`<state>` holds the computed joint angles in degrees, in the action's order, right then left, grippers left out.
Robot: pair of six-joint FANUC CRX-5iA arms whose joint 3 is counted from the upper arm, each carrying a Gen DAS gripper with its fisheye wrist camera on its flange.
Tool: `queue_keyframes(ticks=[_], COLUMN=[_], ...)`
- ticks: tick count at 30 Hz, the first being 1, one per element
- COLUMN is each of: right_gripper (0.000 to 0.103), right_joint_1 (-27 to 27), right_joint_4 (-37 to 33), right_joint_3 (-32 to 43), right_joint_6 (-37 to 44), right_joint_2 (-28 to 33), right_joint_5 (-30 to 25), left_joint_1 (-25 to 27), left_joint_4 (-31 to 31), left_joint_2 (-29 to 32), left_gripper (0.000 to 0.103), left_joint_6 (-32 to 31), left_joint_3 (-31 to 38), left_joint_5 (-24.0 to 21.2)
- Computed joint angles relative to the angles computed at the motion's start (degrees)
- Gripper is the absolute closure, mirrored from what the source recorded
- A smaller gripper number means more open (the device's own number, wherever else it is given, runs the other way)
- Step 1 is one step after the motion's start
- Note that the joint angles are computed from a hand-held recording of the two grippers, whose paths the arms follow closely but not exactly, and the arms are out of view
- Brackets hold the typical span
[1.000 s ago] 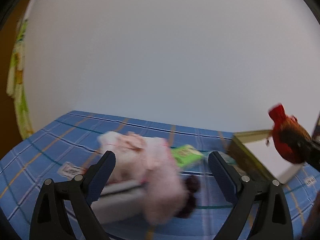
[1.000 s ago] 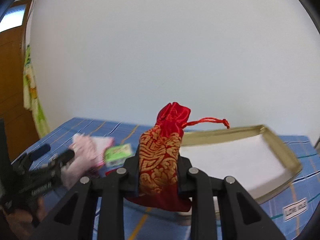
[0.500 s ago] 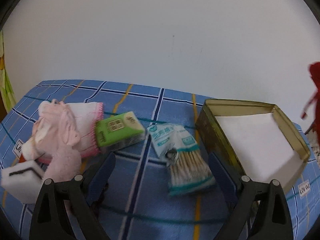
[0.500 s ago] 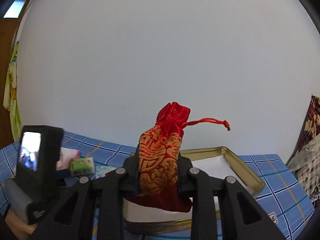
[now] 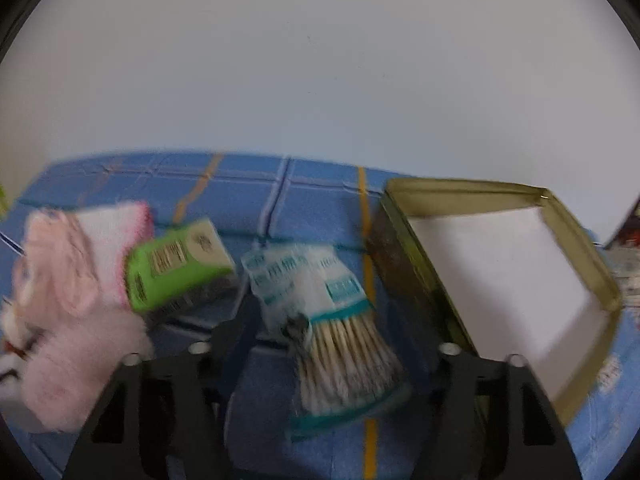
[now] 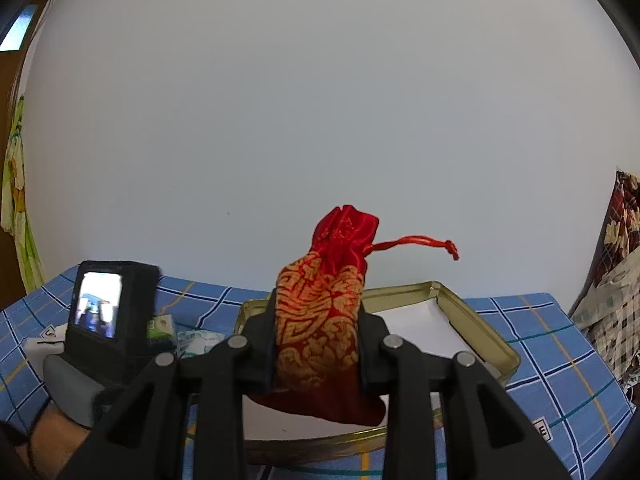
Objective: Organize soft objects
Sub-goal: 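Grasp the cotton swab bag with the left gripper while the right gripper holds the pouch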
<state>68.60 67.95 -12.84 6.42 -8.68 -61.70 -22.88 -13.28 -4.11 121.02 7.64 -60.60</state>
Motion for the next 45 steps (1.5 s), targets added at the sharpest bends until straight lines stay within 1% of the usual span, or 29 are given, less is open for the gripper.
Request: queue_keyframes(ticks=[3,5,8,10,12,14,16,18,19,20,21,23,25,26,27,29,31,32,33,34,36,38,44,45], right_gripper=[0.072,0.071,0.071,0.072,0.071,0.072,0.071,0.072,0.072,0.072,0.072,0.072,0.072,0.071,0.071,0.072,0.071,0.071,0.071,0.071,0.070,0.070,0.070,0.070], right_joint_1=[-0.35,-0.84,-1.03,-0.81,-1.42,-1.64,-1.52,-1.26,-1.39,-1.38,-1.22,-1.05,-1.06,-1.01,-0.97,-1.03,-1.08,-1.09,-1.03,-1.09,-1.20,-1.19,-1.71,-1.84], right_joint_4=[-0.32,-1.02,-2.00,-2.04,-1.50,-1.06,-0.86,-0.51,-0.44,-0.31,-0.15,0.41,0.68,0.43,0.12,-0.62,-0.75,-0.64,-0.66,-0.59,-0.70,-1.21,-2.88,-3.34], right_joint_3=[-0.05,0.16,0.63,1.08,0.70,0.34,0.32,-0.48,-0.67,-0.88,-1.03,-1.46,-1.68,-1.63,-1.50,-1.21,-1.07,-1.08,-0.96,-1.04,-1.01,-0.86,-0.05,0.14], right_joint_6=[0.13,0.28,0.59,0.85,0.64,0.14,-0.31,-0.85,-0.96,-1.27,-1.60,-2.43,-2.70,-2.59,-2.46,-2.09,-2.01,-2.12,-2.07,-2.27,-2.49,-2.54,-1.87,-1.71], right_joint_2=[-0.29,-0.28,-0.20,0.13,0.00,-0.25,-0.37,-0.78,-0.82,-0.90,-0.98,-1.24,-1.24,-1.18,-1.10,-0.99,-0.98,-1.05,-1.14,-1.26,-1.34,-1.49,-1.47,-1.48], right_joint_5=[0.19,0.79,1.31,1.12,1.63,1.86,1.73,1.51,1.71,1.74,1.68,1.64,1.60,1.50,1.46,1.67,1.58,1.51,1.39,1.46,1.57,1.60,1.82,2.06], left_joint_1=[3.22,4.82,6.55,6.12,4.75,3.56,3.97,5.16,5.36,5.64,5.60,4.73,2.68,2.62,3.48,4.37,5.02,4.95,4.69,4.17,3.67,3.48,-1.78,-2.08], left_joint_4=[4.65,6.33,8.29,7.57,5.30,3.57,4.22,6.63,7.02,7.51,7.29,5.02,0.29,0.57,3.43,6.58,9.68,10.08,10.04,9.11,7.97,7.95,-3.71,-4.63], left_joint_2=[-2.25,-3.78,-5.03,-5.19,-5.10,-5.16,-5.32,-6.50,-6.99,-7.89,-9.04,-10.47,-10.27,-10.18,-10.10,-9.13,-7.41,-6.59,-5.60,-4.82,-4.50,-4.34,-1.85,-2.53], left_gripper=[0.050,0.060,0.067,0.072,0.077,0.078,0.081,0.085,0.089,0.096,0.097,0.097,0.097,0.097,0.096,0.096,0.094,0.088,0.075,0.067,0.036,0.021,0.021,0.021], left_joint_6=[-5.70,-7.16,-9.13,-9.24,-8.58,-6.60,-6.78,-7.29,-7.04,-7.22,-7.07,-5.91,-4.43,-5.54,-8.10,-10.47,-12.86,-13.03,-13.41,-12.92,-12.04,-12.35,-6.39,-5.55], left_joint_3=[-3.09,-4.58,-6.60,-6.76,-6.03,-5.25,-5.49,-7.13,-7.69,-8.49,-9.18,-9.40,-7.51,-7.56,-8.37,-8.46,-8.02,-7.55,-6.74,-5.85,-5.39,-5.44,-0.02,-0.18], left_joint_5=[0.52,1.15,3.04,3.56,3.61,3.30,3.69,5.82,7.20,9.00,10.96,13.16,11.68,11.74,12.37,11.08,9.38,8.59,7.32,6.05,4.96,4.76,-2.83,-2.63])
